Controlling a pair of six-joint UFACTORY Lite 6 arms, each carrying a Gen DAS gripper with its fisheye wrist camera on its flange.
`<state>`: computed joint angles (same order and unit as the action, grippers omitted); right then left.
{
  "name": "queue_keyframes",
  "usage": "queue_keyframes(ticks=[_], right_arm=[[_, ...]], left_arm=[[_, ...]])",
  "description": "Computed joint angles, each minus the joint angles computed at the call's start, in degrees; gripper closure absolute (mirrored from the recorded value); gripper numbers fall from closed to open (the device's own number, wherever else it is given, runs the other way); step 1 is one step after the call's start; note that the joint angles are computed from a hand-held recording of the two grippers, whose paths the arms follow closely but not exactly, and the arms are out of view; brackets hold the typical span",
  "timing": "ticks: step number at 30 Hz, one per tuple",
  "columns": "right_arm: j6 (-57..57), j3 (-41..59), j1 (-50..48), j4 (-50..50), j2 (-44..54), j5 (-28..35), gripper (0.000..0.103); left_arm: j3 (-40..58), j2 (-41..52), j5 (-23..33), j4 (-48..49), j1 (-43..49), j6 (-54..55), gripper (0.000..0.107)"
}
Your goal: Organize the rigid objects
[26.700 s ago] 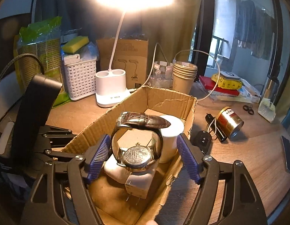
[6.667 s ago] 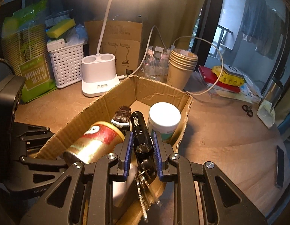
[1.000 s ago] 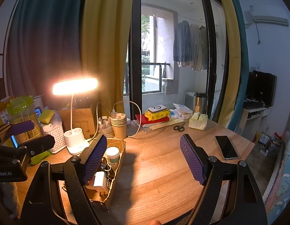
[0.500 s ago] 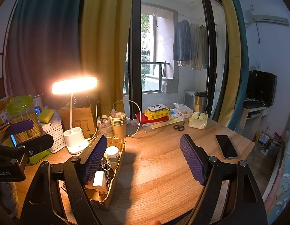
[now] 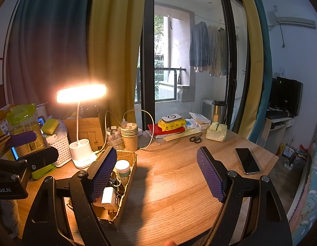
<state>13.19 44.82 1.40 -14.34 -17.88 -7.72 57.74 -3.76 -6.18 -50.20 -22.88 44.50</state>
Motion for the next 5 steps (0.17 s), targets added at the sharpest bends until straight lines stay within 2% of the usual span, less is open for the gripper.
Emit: queue_keyframes(ticks=[3,5], right_arm=[[2.9,0.2,-0.3,-3.2,0.5,-0.2,0.02],[12.1,1.5,-1.8,-12.9,3.4,-1.8,0.02]], left_arm=[[0.0,0.2,-0.2,1.5,0.0,-1.4,0.012],[0.4,0.9,-0.1,1.5,0.2,-1.2,0.012]])
